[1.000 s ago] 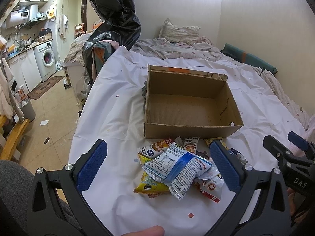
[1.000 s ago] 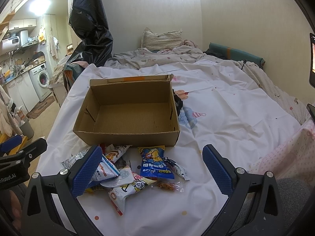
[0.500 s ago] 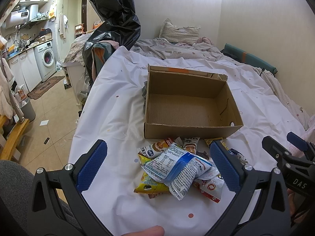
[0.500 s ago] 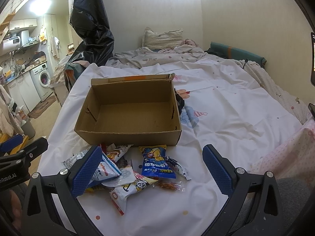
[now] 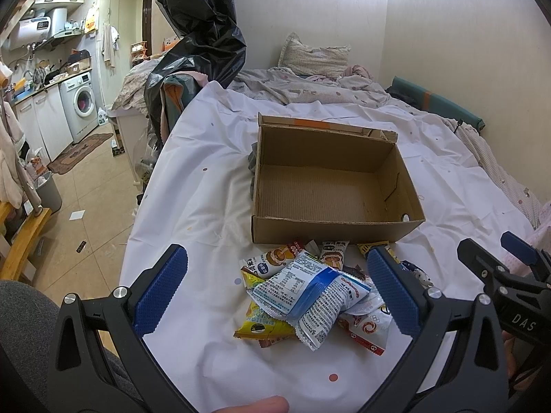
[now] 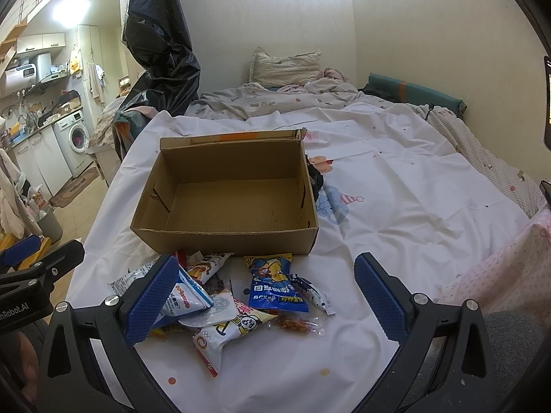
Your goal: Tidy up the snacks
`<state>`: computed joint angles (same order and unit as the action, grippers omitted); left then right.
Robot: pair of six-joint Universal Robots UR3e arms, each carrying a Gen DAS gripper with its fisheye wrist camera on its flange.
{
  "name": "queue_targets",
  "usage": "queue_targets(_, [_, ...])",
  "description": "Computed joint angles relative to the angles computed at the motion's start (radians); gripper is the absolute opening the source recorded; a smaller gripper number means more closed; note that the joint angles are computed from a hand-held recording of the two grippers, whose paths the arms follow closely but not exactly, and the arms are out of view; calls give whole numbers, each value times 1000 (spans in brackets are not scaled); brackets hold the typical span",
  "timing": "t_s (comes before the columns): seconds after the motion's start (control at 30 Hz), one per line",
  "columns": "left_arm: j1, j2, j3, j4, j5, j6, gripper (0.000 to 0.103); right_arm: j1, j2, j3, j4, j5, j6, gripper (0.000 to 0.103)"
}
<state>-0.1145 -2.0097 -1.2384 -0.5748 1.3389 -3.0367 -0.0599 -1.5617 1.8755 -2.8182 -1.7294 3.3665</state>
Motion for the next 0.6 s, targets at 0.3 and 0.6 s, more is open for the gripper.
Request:
queue_targets(0.3, [0, 1, -1, -1, 1, 0, 103, 5, 6, -5, -1, -1, 5, 103])
queue_targets(0.6, [2, -9, 34, -42, 0, 1, 103, -24, -3, -29, 43, 61, 19, 103])
